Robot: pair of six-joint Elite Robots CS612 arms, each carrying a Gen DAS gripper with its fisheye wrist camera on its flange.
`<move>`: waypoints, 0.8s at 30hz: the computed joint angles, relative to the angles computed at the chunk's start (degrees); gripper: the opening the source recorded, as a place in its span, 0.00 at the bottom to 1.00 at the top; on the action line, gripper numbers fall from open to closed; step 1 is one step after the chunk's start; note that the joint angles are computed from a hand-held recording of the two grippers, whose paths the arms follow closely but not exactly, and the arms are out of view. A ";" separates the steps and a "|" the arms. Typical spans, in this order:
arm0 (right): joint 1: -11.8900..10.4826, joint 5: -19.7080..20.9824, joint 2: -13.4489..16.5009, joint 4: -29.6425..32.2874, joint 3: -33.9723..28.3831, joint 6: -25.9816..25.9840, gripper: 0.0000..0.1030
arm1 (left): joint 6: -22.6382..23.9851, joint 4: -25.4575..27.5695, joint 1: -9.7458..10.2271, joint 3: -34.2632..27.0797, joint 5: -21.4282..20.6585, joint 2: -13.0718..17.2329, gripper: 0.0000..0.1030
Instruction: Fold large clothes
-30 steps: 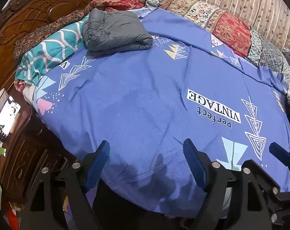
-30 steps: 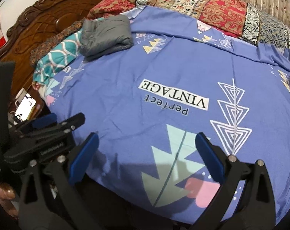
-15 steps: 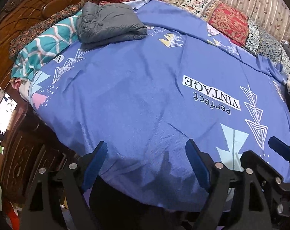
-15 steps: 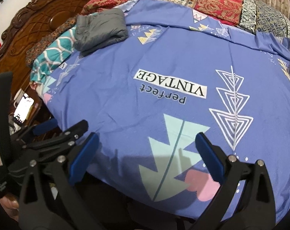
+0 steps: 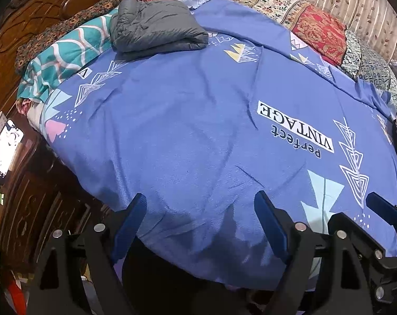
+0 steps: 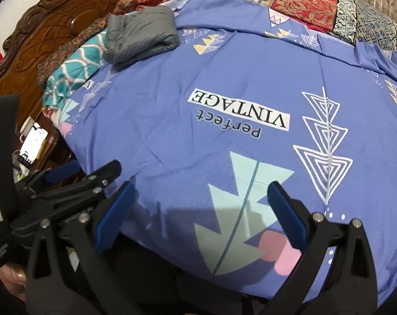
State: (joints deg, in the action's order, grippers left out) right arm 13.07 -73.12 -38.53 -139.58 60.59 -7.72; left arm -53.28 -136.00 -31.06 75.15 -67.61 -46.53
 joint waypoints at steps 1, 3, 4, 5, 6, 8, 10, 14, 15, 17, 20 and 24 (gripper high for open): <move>0.01 0.05 0.02 0.21 -0.05 -0.02 0.94 | -0.06 0.03 0.02 0.03 -0.10 0.00 0.97; 0.05 0.08 0.06 0.53 -0.11 -0.01 0.94 | -0.20 0.29 0.07 0.00 -0.21 0.01 0.97; 0.05 0.14 0.08 0.75 -0.16 -0.01 0.94 | -0.22 0.37 0.08 -0.03 -0.29 0.03 0.97; 0.04 0.18 0.14 0.94 -0.26 0.02 0.94 | -0.23 0.45 0.09 -0.06 -0.37 0.04 0.97; 0.04 0.21 0.17 1.11 -0.32 0.06 0.94 | -0.22 0.54 0.09 -0.10 -0.42 0.07 0.97; 0.03 0.25 0.21 1.50 -0.44 0.12 0.94 | -0.26 0.72 0.12 -0.20 -0.54 0.13 0.97; 0.02 0.34 0.23 1.86 -0.49 0.14 0.94 | -0.42 0.98 0.13 -0.27 -0.66 0.16 0.97; 0.02 0.42 0.27 2.29 -0.60 0.37 0.94 | -0.74 1.64 0.18 -0.46 -0.77 0.22 0.97; 0.01 0.42 0.28 2.27 -0.58 0.45 0.94 | -0.82 1.72 0.18 -0.46 -0.76 0.21 0.97; 0.02 0.43 0.31 2.32 -0.63 0.45 0.94 | -0.88 1.87 0.19 -0.46 -0.51 0.18 0.97; 0.01 0.43 0.31 2.26 -0.62 0.34 0.94 | -0.96 2.25 0.15 -0.52 -0.31 0.11 0.97; 0.03 0.40 0.30 2.32 -0.63 0.44 0.94 | -1.14 3.20 0.14 -0.79 0.24 0.12 0.97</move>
State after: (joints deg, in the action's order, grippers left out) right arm 13.10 -72.72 -38.24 -137.26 59.97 -7.28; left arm -54.42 -132.80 -30.91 74.35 -67.37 -46.42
